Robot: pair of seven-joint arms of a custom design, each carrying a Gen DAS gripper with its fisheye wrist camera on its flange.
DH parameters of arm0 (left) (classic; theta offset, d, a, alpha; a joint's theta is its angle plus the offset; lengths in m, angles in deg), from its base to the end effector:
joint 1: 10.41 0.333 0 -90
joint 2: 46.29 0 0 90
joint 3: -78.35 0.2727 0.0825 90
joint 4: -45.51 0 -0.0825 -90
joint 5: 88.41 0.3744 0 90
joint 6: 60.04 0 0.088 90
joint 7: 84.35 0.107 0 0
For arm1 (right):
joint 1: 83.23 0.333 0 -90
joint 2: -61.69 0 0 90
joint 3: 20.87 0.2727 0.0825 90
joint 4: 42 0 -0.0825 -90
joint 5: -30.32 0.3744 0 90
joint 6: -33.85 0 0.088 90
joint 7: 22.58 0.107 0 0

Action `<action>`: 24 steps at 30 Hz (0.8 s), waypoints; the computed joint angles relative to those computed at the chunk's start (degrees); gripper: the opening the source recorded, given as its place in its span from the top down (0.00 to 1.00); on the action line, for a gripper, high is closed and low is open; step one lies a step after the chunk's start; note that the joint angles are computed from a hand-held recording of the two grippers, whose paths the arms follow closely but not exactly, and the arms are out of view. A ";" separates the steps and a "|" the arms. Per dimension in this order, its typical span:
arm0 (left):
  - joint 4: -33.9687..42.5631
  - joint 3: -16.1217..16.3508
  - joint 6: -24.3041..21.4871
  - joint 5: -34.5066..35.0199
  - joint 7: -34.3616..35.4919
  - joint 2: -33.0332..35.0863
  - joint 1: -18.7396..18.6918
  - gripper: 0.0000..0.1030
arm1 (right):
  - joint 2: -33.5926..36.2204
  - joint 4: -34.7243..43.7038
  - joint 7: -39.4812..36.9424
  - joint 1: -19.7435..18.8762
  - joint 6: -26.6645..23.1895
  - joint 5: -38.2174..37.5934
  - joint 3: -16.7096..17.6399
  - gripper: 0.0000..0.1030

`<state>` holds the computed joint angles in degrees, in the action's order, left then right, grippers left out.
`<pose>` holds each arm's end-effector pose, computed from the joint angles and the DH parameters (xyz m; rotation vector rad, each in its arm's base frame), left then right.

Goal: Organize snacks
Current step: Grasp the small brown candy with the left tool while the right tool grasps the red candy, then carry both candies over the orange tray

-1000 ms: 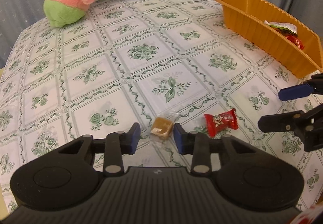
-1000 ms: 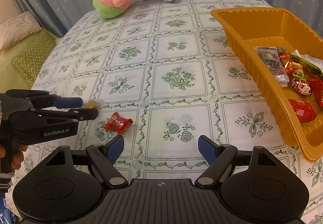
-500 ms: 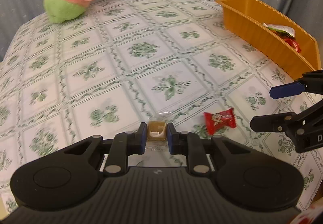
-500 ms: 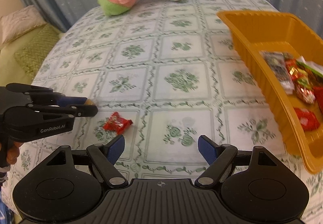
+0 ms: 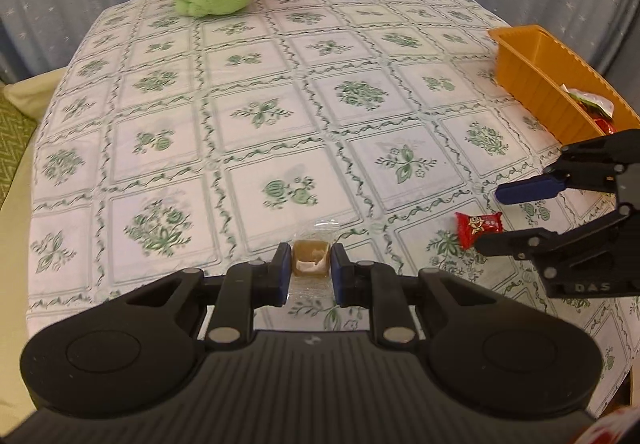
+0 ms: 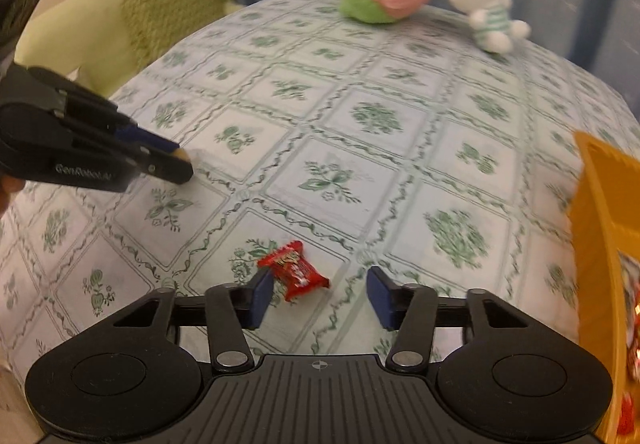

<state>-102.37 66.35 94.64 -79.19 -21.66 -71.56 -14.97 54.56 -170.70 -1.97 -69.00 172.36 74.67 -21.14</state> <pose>0.4300 -0.1337 0.4335 -1.9521 1.8463 -0.5819 0.5099 0.1303 0.4126 -2.3700 0.7781 -0.1164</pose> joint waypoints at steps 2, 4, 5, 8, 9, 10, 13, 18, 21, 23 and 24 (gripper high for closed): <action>-0.44 0.00 -0.30 -0.07 -0.30 -0.64 0.02 0.82 | 0.62 0.58 -0.27 0.22 -0.40 -0.14 0.24 0.58; -0.82 -0.01 -0.61 -0.11 -0.55 -1.21 0.05 0.82 | 1.17 1.16 -0.19 0.29 -0.76 -0.30 0.45 0.63; -1.01 0.00 -0.75 -0.13 -0.66 -1.51 0.06 0.82 | 1.25 1.28 0.08 0.32 -0.95 -0.58 0.63 0.65; -1.49 -0.02 -1.05 -0.12 -0.95 -2.29 0.13 0.82 | 1.23 1.26 1.12 0.42 -1.04 -1.56 1.00 0.80; -1.62 -0.09 -1.14 -0.08 -1.09 -2.55 0.16 0.82 | 1.16 1.28 1.41 0.47 -1.22 -1.46 1.03 0.80; -1.77 -0.13 -1.20 -0.06 -1.21 -2.82 0.17 0.82 | 0.91 1.10 1.36 0.51 -1.24 -1.09 0.98 0.81; -2.03 -0.22 -1.31 -0.02 -1.38 -3.45 0.10 0.82 | -0.07 0.22 2.05 0.73 -0.63 -0.79 0.97 0.83; -2.37 -0.45 -1.56 -0.15 -1.59 -4.58 -0.33 0.82 | -2.51 -1.28 2.63 1.15 -0.67 0.56 0.27 0.83; -2.40 -0.62 -1.73 -0.40 -1.61 -5.27 -0.90 0.82 | -4.01 -2.16 3.00 1.36 -0.64 1.42 -0.30 0.83; -2.27 -0.67 -2.05 -0.64 -1.39 -5.80 -1.44 0.82 | -5.18 -2.82 3.72 1.40 -0.80 2.00 -0.78 0.83; -2.18 -0.69 -2.05 -0.74 -1.23 -5.97 -1.69 0.82 | -5.97 -3.28 4.03 1.36 -0.99 2.44 -1.15 0.83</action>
<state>-104.55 65.67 92.59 -79.93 -22.89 -77.53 -16.66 48.59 -173.98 2.06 -67.64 171.37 77.11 -22.29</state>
